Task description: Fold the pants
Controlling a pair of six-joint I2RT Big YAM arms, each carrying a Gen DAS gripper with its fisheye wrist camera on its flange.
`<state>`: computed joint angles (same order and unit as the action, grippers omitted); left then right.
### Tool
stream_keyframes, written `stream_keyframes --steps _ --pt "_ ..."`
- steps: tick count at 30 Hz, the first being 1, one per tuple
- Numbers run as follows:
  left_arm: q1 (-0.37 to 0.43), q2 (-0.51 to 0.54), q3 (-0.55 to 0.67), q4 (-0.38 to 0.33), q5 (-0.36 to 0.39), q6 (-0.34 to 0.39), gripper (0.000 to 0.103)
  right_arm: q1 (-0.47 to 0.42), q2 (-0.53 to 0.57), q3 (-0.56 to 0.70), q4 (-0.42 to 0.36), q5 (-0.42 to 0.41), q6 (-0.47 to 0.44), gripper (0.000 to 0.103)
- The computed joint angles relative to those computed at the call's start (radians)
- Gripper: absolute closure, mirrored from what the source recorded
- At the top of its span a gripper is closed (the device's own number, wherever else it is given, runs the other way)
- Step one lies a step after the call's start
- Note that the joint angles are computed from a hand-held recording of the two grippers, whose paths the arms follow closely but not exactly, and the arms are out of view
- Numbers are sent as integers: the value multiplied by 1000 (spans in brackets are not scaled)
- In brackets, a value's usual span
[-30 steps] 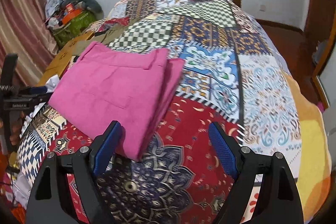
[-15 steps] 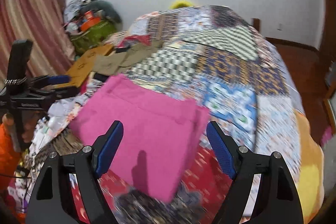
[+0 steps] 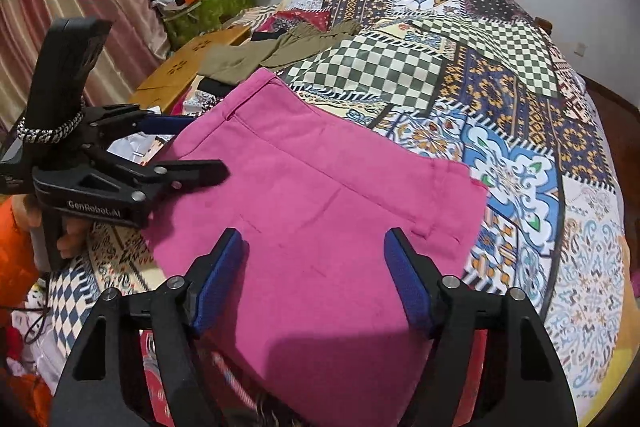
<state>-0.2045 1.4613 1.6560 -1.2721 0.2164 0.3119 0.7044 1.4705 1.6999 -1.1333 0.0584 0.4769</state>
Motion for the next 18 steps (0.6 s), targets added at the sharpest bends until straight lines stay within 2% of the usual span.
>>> stream_keyframes --steps 6,10,14,18 --pt "34 -40 -26 -2 -16 -12 20 14 -67 -62 -10 53 49 36" --pt "68 -70 -52 -12 -24 -9 20 0 -108 -105 -3 51 102 36" --pt "88 -102 -95 2 -94 9 20 -3 -155 -154 5 64 172 36" --pt "133 -73 -52 -56 -71 -18 20 -6 -192 -189 -2 80 229 36"
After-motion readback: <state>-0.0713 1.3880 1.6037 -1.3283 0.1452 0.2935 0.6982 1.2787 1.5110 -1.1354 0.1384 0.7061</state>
